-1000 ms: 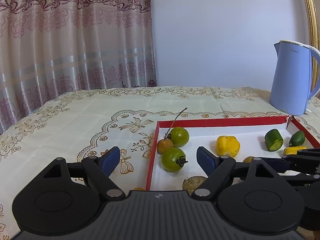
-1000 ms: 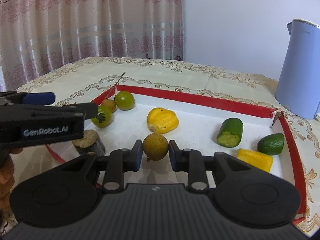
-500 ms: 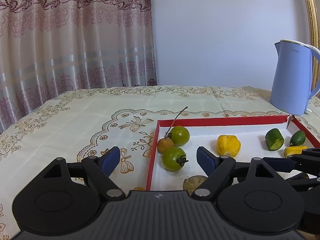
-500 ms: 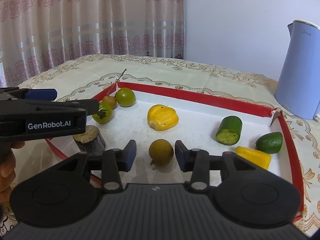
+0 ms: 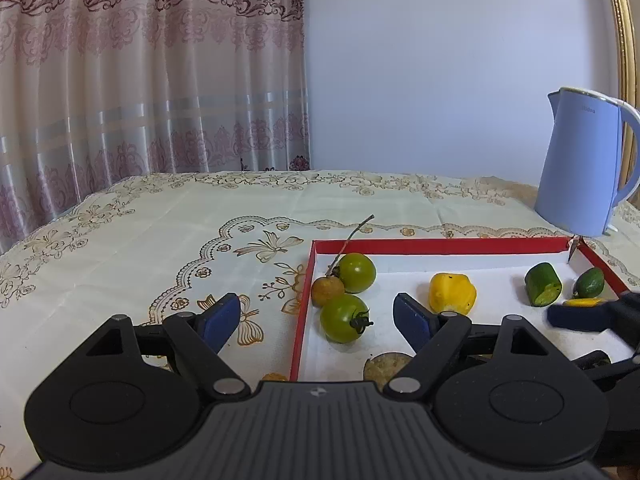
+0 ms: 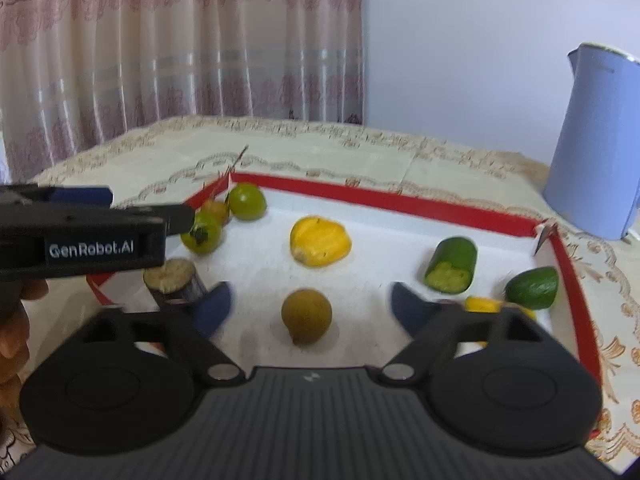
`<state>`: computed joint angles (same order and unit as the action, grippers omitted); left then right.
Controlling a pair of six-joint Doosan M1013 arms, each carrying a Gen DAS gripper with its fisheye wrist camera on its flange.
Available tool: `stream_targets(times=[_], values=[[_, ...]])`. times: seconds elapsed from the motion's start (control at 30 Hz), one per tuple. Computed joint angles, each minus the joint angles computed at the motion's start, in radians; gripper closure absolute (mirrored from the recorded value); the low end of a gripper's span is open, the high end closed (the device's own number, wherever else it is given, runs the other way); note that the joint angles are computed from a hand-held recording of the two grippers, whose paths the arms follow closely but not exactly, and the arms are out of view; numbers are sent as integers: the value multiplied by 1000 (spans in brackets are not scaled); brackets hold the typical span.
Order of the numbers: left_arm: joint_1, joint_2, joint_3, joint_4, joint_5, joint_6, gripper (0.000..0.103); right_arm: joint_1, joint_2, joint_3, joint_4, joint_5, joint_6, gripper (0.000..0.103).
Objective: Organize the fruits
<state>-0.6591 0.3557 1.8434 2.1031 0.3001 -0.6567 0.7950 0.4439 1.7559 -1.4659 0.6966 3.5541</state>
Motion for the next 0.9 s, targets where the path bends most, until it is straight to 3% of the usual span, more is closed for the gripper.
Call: stream_targets(times=[0.1,0.37,0.57,0.7,0.9], values=[[3,-3,3,34,-6,-37,19,12,-14,6,2,23,-14,0],[4,-10,12,115,-12,-109,19,99,-50,32,125,152,-108,0],[8,-12,7,91,-53,-86,19,144,-69,60,255,175,-186,0],[0,-12,14,86,-21,-66,19,141,-29,30,328,295,-244,0],[-6,-7,10,41,-14,-3,19,102,-71,100,271,147,-72,0]])
